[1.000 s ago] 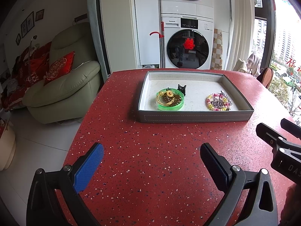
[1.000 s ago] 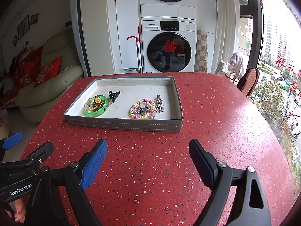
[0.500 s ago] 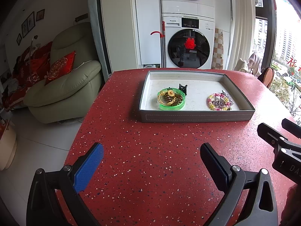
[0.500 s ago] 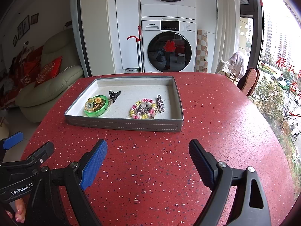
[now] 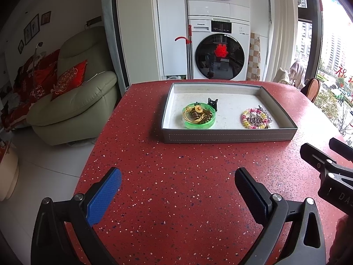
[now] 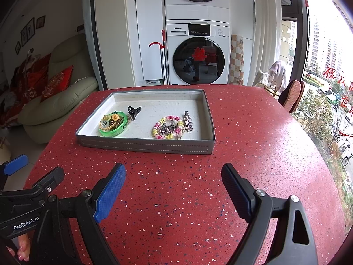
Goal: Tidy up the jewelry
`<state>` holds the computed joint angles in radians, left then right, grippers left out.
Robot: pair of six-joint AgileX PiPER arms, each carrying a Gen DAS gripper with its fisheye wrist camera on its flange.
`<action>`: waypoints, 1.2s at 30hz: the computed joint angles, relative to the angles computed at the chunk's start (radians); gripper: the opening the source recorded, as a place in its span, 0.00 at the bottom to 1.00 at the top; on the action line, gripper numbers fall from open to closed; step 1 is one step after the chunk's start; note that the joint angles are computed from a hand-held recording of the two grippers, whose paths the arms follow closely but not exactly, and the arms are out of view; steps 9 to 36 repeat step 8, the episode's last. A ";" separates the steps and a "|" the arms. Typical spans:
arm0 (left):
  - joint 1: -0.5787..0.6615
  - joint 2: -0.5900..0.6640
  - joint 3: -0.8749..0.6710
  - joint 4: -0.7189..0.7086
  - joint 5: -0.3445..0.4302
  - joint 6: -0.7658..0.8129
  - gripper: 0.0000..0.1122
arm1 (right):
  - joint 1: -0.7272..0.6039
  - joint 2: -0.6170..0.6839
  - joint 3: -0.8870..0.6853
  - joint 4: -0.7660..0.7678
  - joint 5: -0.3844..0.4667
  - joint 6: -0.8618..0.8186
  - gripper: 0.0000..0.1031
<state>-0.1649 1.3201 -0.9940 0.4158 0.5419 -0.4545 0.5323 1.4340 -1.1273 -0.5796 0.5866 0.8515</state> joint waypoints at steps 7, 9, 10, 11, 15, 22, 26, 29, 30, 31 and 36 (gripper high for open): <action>0.003 0.007 -0.013 -0.019 0.009 0.022 0.92 | 0.000 0.001 0.001 0.000 -0.001 0.000 0.88; 0.002 0.008 -0.014 -0.019 0.009 0.022 0.92 | 0.002 0.002 0.001 -0.007 -0.001 0.007 0.88; 0.002 0.008 -0.014 -0.019 0.009 0.022 0.92 | 0.002 0.002 0.001 -0.007 -0.001 0.007 0.88; 0.002 0.008 -0.014 -0.019 0.009 0.022 0.92 | 0.002 0.002 0.001 -0.007 -0.001 0.007 0.88; 0.002 0.008 -0.014 -0.019 0.009 0.022 0.92 | 0.002 0.002 0.001 -0.007 -0.001 0.007 0.88; 0.002 0.008 -0.014 -0.019 0.009 0.022 0.92 | 0.002 0.002 0.001 -0.007 -0.001 0.007 0.88; 0.002 0.008 -0.014 -0.019 0.009 0.022 0.92 | 0.002 0.002 0.001 -0.007 -0.001 0.007 0.88; 0.002 0.008 -0.014 -0.019 0.009 0.022 0.92 | 0.002 0.002 0.001 -0.007 -0.001 0.007 0.88; 0.002 0.008 -0.014 -0.019 0.009 0.022 0.92 | 0.002 0.002 0.001 -0.007 -0.001 0.007 0.88; 0.002 0.008 -0.014 -0.019 0.009 0.022 0.92 | 0.002 0.002 0.001 -0.007 -0.001 0.007 0.88; 0.002 0.008 -0.014 -0.019 0.009 0.022 0.92 | 0.002 0.002 0.001 -0.007 -0.001 0.007 0.88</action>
